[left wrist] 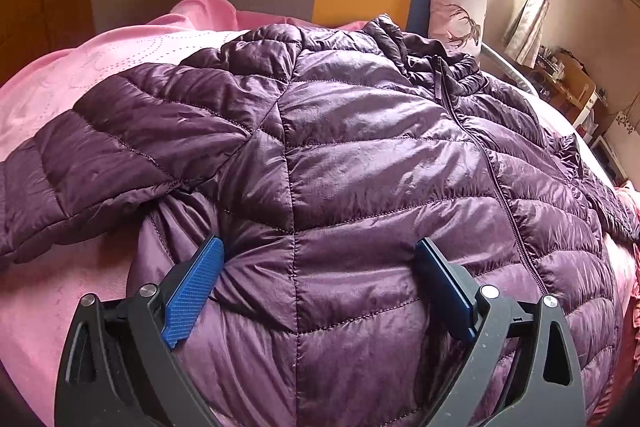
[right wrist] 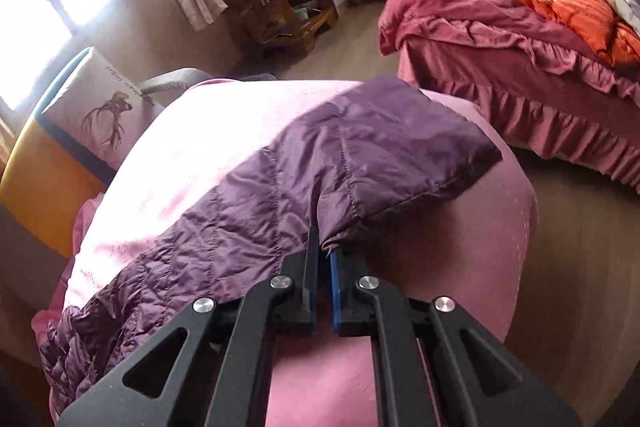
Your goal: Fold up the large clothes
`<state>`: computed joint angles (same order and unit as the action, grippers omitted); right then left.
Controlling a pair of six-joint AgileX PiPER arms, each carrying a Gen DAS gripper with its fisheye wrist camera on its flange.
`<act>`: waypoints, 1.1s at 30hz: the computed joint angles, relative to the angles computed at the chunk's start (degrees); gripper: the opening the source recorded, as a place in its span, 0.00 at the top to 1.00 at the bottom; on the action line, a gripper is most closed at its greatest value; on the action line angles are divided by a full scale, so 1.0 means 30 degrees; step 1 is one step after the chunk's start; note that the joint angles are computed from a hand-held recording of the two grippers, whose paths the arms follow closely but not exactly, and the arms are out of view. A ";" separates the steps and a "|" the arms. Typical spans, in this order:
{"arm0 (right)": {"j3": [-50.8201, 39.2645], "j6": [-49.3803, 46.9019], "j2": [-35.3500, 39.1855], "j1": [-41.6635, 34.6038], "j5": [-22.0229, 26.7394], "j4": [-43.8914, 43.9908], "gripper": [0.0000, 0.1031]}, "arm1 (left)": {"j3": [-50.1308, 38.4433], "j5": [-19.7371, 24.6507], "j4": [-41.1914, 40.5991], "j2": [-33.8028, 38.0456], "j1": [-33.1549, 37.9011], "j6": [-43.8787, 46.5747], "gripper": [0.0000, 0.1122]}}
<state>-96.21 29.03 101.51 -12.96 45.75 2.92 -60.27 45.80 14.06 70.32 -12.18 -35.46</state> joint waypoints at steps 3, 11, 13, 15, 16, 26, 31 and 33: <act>-0.0710 -0.1546 -0.0461 0.1522 -0.0209 0.0556 0.96 | 0.0048 -0.0023 0.0099 -0.0047 -0.0041 -0.0146 0.15; -0.4458 -0.4292 0.0948 0.9362 0.0149 0.0867 0.96 | 0.0344 -0.0250 0.0072 -0.0412 -0.0106 -0.0524 0.15; -0.6272 -0.4767 0.2243 1.1413 0.0911 0.0868 0.96 | 0.0399 -0.0353 -0.0136 -0.0485 0.0008 -0.0370 0.15; -0.9012 -0.5128 0.4194 1.3467 0.2237 0.0637 0.96 | 0.0454 -0.0429 -0.0340 -0.0560 0.0125 -0.0212 0.15; -1.0783 -0.5396 0.5413 1.4314 0.3180 0.0781 0.96 | 0.0480 -0.0489 -0.0456 -0.0579 0.0198 -0.0116 0.15; -0.8899 -0.7509 0.5850 1.6327 0.1444 0.4389 0.30 | 0.1228 -0.1551 -0.3580 -0.1776 0.2024 0.2088 0.24; -0.1252 -0.9223 0.1824 1.4712 -0.1938 0.8033 0.26 | 0.0591 -0.1239 -0.4234 -0.2195 0.2172 0.2375 0.29; 0.1007 -0.9444 0.0676 1.4242 -0.2811 0.8367 0.26 | 0.0011 -0.1249 -0.4476 -0.2057 0.1782 0.2589 0.29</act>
<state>-93.19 0.70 103.53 29.76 37.31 28.02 -60.24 42.05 0.63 64.15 -6.84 -27.70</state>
